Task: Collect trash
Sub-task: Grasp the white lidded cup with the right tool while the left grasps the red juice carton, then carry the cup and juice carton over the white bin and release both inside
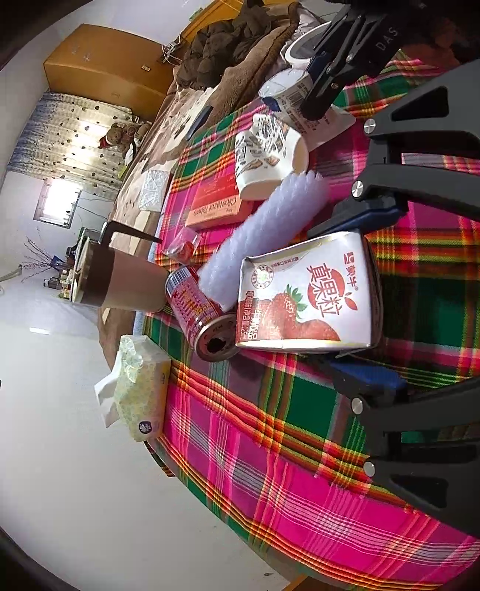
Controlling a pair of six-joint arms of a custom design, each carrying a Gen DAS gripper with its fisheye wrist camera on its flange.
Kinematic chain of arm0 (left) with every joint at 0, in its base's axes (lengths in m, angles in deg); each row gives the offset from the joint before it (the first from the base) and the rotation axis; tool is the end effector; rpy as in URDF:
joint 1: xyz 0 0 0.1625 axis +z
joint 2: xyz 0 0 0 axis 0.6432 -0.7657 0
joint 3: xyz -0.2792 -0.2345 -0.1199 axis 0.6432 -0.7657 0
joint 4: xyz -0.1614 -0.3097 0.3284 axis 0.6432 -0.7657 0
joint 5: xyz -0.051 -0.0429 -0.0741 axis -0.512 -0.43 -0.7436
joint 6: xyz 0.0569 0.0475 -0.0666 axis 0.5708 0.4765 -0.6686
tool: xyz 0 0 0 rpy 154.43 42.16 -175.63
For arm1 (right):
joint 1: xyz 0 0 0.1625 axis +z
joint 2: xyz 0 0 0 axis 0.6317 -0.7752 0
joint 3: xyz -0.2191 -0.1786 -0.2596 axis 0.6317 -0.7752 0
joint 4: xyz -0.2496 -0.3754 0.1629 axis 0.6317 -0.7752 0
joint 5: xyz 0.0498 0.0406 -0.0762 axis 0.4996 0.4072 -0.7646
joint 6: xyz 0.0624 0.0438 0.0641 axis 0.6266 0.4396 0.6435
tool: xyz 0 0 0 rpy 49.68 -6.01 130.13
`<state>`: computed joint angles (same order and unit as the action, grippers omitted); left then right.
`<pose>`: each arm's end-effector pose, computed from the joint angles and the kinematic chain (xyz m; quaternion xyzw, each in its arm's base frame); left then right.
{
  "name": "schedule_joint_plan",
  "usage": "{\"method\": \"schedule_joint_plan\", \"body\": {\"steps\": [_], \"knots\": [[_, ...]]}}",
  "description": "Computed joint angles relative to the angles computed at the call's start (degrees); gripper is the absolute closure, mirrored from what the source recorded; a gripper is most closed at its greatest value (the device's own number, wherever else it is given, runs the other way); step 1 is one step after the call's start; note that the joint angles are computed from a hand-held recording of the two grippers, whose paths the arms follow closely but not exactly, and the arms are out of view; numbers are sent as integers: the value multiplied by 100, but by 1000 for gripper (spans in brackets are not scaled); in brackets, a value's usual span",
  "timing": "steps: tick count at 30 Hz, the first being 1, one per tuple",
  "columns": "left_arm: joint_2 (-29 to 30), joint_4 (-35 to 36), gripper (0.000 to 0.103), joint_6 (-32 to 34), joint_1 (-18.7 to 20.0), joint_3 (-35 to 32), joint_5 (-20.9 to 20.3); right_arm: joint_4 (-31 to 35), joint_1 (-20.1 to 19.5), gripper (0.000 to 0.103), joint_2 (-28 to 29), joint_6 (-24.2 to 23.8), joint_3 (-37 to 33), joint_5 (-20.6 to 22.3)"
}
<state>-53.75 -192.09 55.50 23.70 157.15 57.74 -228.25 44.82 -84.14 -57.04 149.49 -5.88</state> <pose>-0.1000 -0.6945 0.0202 -0.0422 0.8366 -0.4269 0.3406 0.0492 -0.7618 0.0640 0.3673 -0.8860 0.2358 0.1563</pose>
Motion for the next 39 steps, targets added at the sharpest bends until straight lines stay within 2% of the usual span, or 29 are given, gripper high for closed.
{"method": "schedule_joint_plan", "body": {"steps": [10, 18, 30, 39], "knots": [[-59, -504, 42, 289, -237, 228, 140, -66, -58, 51, -266, 48, 254, 223], [-56, -780, 42, 522, -439, 310, 86, -181, -116, 51, -503, 111, 482, 378], [178, -890, 42, 930, -707, 93, -15, -464, -258, 51, -827, 190, 727, 664], [455, -793, 42, 1232, -865, -222, -249, -827, -407, 51, -1034, 292, 821, 695]]}}
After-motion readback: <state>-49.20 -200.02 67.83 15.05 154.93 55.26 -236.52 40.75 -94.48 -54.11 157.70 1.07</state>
